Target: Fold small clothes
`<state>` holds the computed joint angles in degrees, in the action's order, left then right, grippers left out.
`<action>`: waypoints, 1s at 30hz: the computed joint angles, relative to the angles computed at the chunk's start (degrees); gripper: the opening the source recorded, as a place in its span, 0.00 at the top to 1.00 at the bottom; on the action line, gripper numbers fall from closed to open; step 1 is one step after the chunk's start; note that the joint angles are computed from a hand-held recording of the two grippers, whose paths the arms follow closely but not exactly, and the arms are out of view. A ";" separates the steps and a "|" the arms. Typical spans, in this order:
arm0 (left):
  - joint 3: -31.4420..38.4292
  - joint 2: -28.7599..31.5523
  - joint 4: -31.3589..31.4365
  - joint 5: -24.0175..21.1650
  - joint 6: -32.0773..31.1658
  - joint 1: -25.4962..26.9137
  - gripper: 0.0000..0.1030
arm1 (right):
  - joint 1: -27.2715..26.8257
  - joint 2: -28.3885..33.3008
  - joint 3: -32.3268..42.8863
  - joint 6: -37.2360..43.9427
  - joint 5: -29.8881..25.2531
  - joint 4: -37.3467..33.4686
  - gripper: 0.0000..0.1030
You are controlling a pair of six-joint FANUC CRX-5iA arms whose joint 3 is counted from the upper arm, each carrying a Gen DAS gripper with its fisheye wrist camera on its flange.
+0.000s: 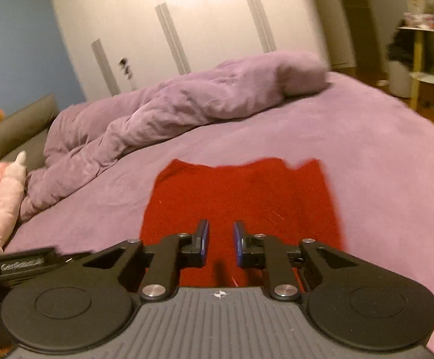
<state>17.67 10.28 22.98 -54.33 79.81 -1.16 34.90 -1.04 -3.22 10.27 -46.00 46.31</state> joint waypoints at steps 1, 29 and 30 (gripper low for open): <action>3.03 2.26 -2.96 0.21 2.96 -1.66 0.13 | -1.41 3.19 2.87 1.82 -0.31 -0.57 0.84; 9.51 15.99 -12.78 14.01 11.43 -12.00 0.00 | -19.88 2.74 -19.19 -29.33 21.24 40.06 0.87; 10.76 16.59 -13.65 12.84 12.42 -12.16 0.00 | -19.75 2.96 -18.87 -28.63 21.14 39.17 0.87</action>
